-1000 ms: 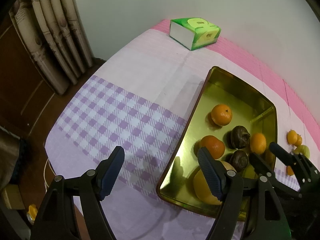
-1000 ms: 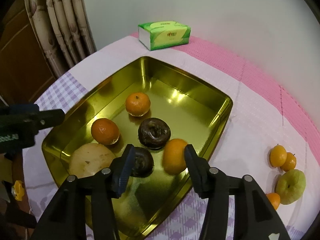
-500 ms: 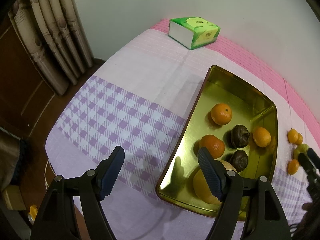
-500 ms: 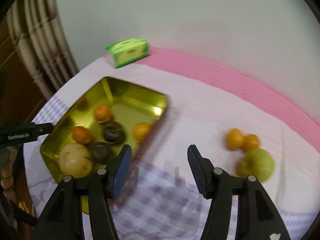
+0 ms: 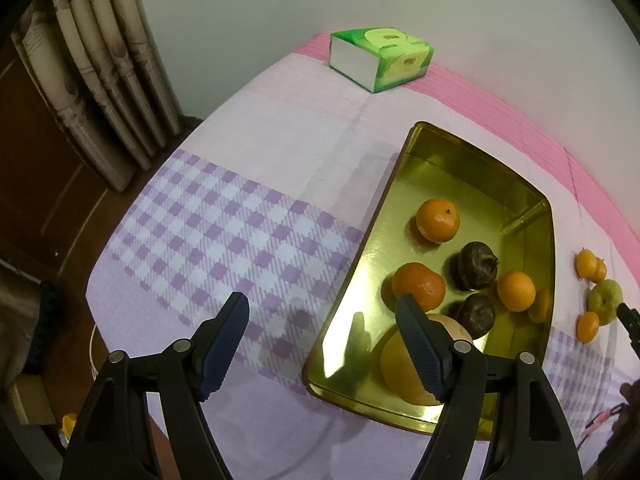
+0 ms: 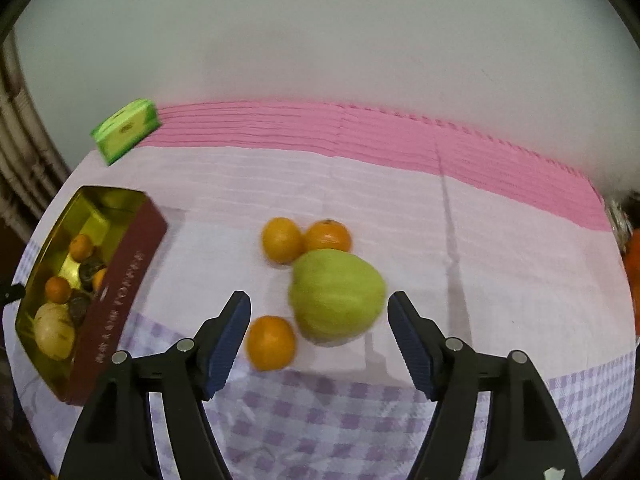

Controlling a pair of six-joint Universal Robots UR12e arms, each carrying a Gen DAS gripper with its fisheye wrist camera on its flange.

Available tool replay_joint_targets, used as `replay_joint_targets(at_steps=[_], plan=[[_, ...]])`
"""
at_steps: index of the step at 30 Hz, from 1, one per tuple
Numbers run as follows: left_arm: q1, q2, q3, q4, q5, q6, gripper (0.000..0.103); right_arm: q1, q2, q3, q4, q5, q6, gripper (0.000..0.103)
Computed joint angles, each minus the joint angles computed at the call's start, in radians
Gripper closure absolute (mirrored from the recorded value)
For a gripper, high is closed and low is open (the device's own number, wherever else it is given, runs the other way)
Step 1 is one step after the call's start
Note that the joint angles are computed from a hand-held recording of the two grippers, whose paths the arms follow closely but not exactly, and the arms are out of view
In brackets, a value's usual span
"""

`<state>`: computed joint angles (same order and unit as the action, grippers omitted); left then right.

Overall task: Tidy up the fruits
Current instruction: 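Grasp the green pear with the right gripper, then grasp a tangerine with the left gripper while the right gripper holds the green pear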

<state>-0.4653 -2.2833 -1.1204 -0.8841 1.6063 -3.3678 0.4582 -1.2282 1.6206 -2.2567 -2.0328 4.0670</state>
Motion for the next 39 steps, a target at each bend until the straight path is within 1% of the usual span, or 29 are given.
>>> replay_joint_targets(at_steps=[2, 7, 9, 14, 18, 19, 23, 26, 27, 28, 31, 37, 39], plan=[[-0.003, 0.001, -0.004, 0.016, 0.008, 0.007, 0.027, -0.008, -0.001, 0.008, 0.002, 0.006, 0.004, 0.033], [-0.014, 0.003, -0.011, 0.056, 0.030, 0.040, 0.027, -0.025, -0.005, 0.038, -0.030, 0.030, 0.020, 0.031], [-0.022, 0.001, -0.007, 0.056, 0.045, 0.060, 0.027, -0.032, -0.006, 0.052, -0.059, 0.052, 0.021, 0.030], [-0.041, -0.004, 0.003, 0.042, 0.065, 0.107, 0.027, -0.043, 0.004, 0.059, -0.085, 0.082, 0.010, 0.031], [-0.056, -0.006, 0.010, 0.038, 0.073, 0.138, 0.027, -0.051, 0.003, 0.074, -0.130, 0.108, -0.003, 0.034], [-0.060, -0.008, 0.014, 0.035, 0.075, 0.145, 0.027, -0.050, 0.004, 0.073, -0.130, 0.105, -0.003, 0.034], [-0.074, -0.016, 0.032, 0.017, 0.064, 0.159, 0.027, -0.041, 0.008, 0.069, -0.125, 0.079, -0.030, 0.036], [-0.087, -0.018, 0.037, 0.025, 0.052, 0.187, 0.027, -0.040, 0.004, 0.072, -0.127, 0.076, -0.040, 0.038], [-0.092, -0.019, 0.039, 0.030, 0.043, 0.202, 0.027, -0.039, 0.002, 0.076, -0.140, 0.073, -0.045, 0.042], [-0.096, -0.020, 0.041, 0.032, 0.036, 0.210, 0.027, -0.038, 0.000, 0.075, -0.134, 0.071, -0.049, 0.042], [-0.108, -0.028, 0.054, 0.028, 0.019, 0.231, 0.027, -0.041, -0.009, 0.089, -0.152, 0.085, -0.028, 0.042], [-0.133, -0.042, 0.077, 0.023, -0.018, 0.286, 0.027, -0.037, -0.023, 0.099, -0.139, 0.092, -0.018, 0.043], [-0.140, -0.043, 0.078, 0.027, -0.033, 0.305, 0.027, -0.033, -0.031, 0.106, -0.133, 0.088, -0.001, 0.043]])
